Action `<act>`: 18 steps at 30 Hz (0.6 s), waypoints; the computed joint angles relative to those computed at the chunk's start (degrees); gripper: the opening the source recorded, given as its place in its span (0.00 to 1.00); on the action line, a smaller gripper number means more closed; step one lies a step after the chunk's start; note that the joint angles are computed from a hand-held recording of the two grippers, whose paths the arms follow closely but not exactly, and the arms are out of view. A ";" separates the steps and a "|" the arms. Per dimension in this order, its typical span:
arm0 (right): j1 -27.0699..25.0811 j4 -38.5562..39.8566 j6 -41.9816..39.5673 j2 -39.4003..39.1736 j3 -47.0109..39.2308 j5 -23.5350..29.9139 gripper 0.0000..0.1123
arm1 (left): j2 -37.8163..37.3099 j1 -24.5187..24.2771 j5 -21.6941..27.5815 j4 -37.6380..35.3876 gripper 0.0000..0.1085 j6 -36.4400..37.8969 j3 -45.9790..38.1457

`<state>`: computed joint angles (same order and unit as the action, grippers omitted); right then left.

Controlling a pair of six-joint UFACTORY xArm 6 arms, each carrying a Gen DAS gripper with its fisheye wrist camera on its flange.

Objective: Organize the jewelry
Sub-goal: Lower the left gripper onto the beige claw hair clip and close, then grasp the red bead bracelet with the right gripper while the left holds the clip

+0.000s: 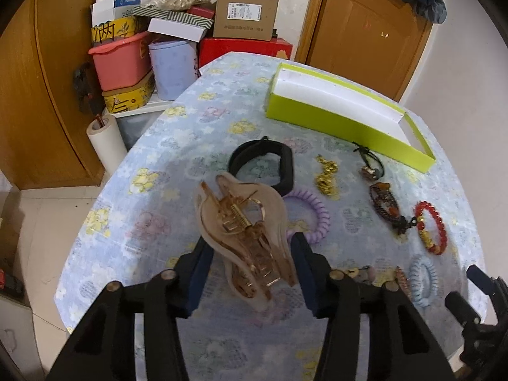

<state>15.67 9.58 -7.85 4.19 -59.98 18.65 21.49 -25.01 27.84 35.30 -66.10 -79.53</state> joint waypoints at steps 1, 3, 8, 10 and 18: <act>0.13 0.68 -0.73 0.19 -0.21 0.08 0.63 | -0.16 0.08 0.39 0.35 0.44 -0.06 0.11; 0.48 2.39 -2.67 0.81 -1.01 0.43 0.58 | -0.67 0.20 1.08 0.89 0.40 -0.20 0.67; 1.70 6.75 -8.14 2.38 -3.06 1.94 0.44 | -2.14 0.82 1.49 1.80 0.31 -0.41 2.67; 1.88 6.27 -8.25 3.12 -3.76 1.97 0.38 | -2.46 0.98 1.24 1.83 0.31 -0.13 3.18; -0.92 0.32 -2.93 8.09 -9.70 3.20 0.38 | -2.87 1.68 -1.00 2.86 0.30 0.47 4.38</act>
